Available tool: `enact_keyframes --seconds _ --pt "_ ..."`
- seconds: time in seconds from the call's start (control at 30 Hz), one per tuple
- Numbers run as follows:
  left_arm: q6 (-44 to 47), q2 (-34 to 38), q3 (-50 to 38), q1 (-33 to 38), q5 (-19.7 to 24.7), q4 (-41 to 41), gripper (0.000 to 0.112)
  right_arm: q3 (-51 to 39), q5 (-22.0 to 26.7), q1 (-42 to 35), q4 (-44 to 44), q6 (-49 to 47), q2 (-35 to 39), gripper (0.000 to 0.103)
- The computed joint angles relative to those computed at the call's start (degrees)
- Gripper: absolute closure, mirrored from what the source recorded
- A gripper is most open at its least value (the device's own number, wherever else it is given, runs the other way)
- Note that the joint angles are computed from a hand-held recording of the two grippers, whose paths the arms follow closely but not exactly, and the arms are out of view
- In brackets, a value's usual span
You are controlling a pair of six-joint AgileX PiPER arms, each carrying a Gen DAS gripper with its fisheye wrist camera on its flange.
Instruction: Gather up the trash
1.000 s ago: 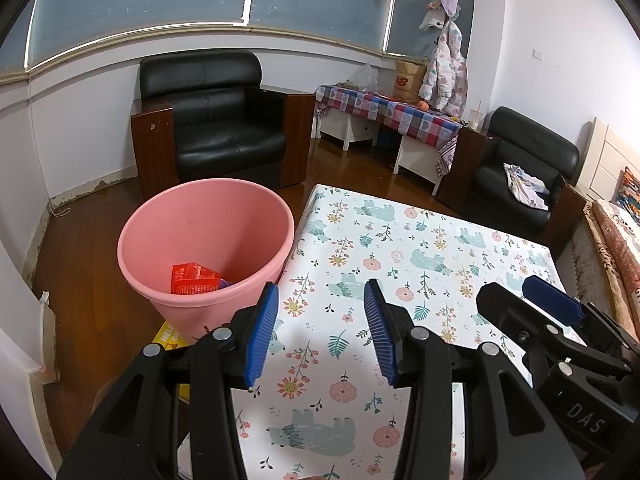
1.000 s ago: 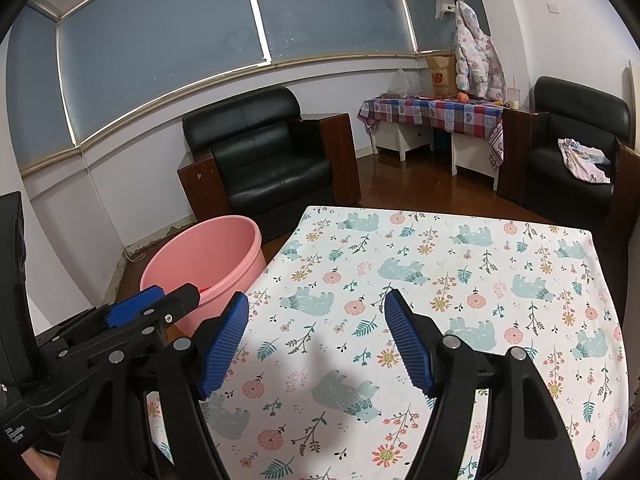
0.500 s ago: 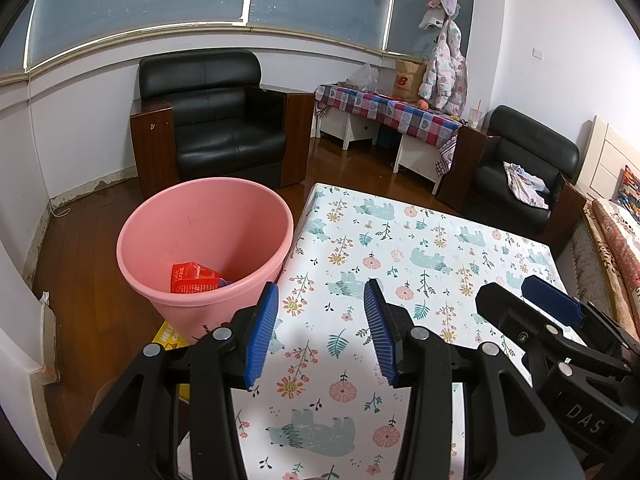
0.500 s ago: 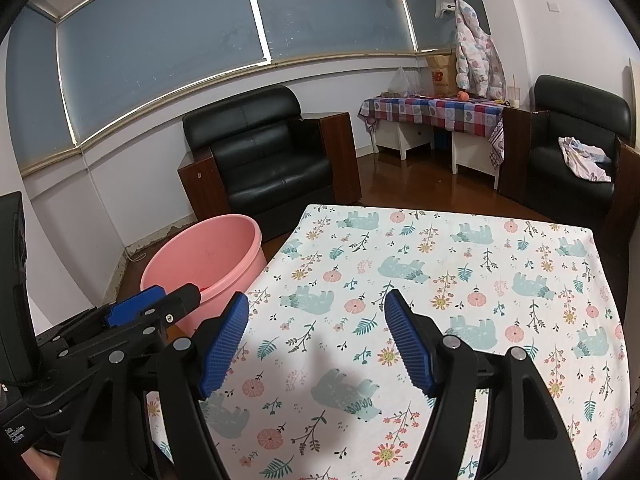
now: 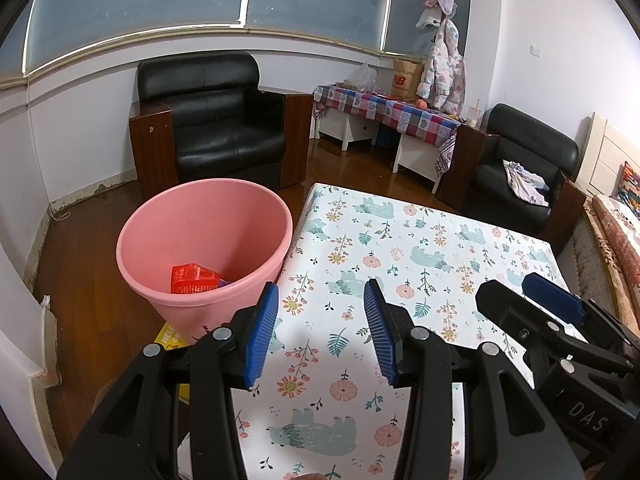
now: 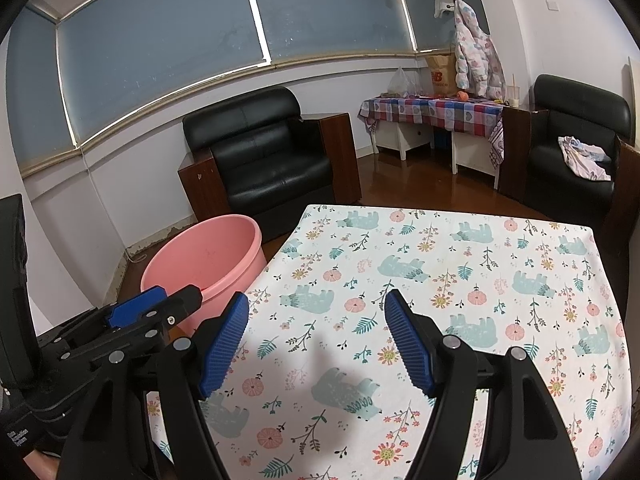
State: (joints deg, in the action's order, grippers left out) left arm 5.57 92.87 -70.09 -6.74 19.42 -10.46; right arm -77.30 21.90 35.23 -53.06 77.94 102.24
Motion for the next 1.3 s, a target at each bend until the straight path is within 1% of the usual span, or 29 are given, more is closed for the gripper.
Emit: enact_keyframes --seconds 0.1,0.2,0.3,0.33,0.4,0.47,0.5,0.57,0.8,0.93,1.07,1.2,1.3 --pt "1.44 -0.27 1.03 -0.07 -1.44 -0.65 0.067 0.90 -0.81 0.19 -3.35 3.48 0.00 0.034" --pt "5.27 -0.53 1.88 0.37 -2.69 -4.16 0.067 2.15 -1.43 0.61 -8.20 8.25 -0.41 0.034" --pt "5.90 -1.02 2.78 0.51 -4.12 -5.10 0.067 3.52 -1.69 1.13 -14.64 14.54 -0.94 0.034" --pt "5.63 -0.99 2.82 0.54 -4.32 -5.03 0.067 4.30 -1.45 1.59 -17.97 17.91 -1.25 0.034" --pt "9.05 -0.89 2.73 1.08 -4.03 -8.92 0.067 5.24 -0.88 2.25 -22.07 21.87 -1.69 0.034" --pt "12.47 -0.78 2.78 1.77 -3.87 -12.83 0.067 5.78 -0.44 2.70 -24.31 23.88 -1.81 0.034" --pt "12.47 -0.72 2.67 1.75 -3.75 -12.98 0.067 5.97 -0.06 3.03 -25.10 24.45 -1.82 0.034" --pt "15.09 -0.86 2.93 2.14 -3.63 -15.77 0.067 6.06 0.32 3.34 -25.62 24.63 -1.87 0.034" --pt "13.13 -1.61 3.81 1.87 -5.63 -12.95 0.067 6.56 1.94 4.46 -28.57 27.08 -2.12 0.034" --pt "11.99 -2.26 4.72 1.34 -7.24 -11.23 0.067 7.25 4.70 5.76 -32.22 30.99 -2.15 0.034" --pt "13.89 -2.76 5.36 1.21 -8.00 -13.24 0.067 7.98 6.22 6.33 -34.55 34.33 -2.51 0.034" --pt "14.46 -3.04 5.59 0.95 -8.05 -13.10 0.067 8.30 8.82 6.92 -34.61 35.90 -2.43 0.034" --pt "15.73 -3.01 5.49 1.00 -7.61 -14.05 0.067 7.62 8.97 6.80 -32.66 33.15 -2.21 0.034"
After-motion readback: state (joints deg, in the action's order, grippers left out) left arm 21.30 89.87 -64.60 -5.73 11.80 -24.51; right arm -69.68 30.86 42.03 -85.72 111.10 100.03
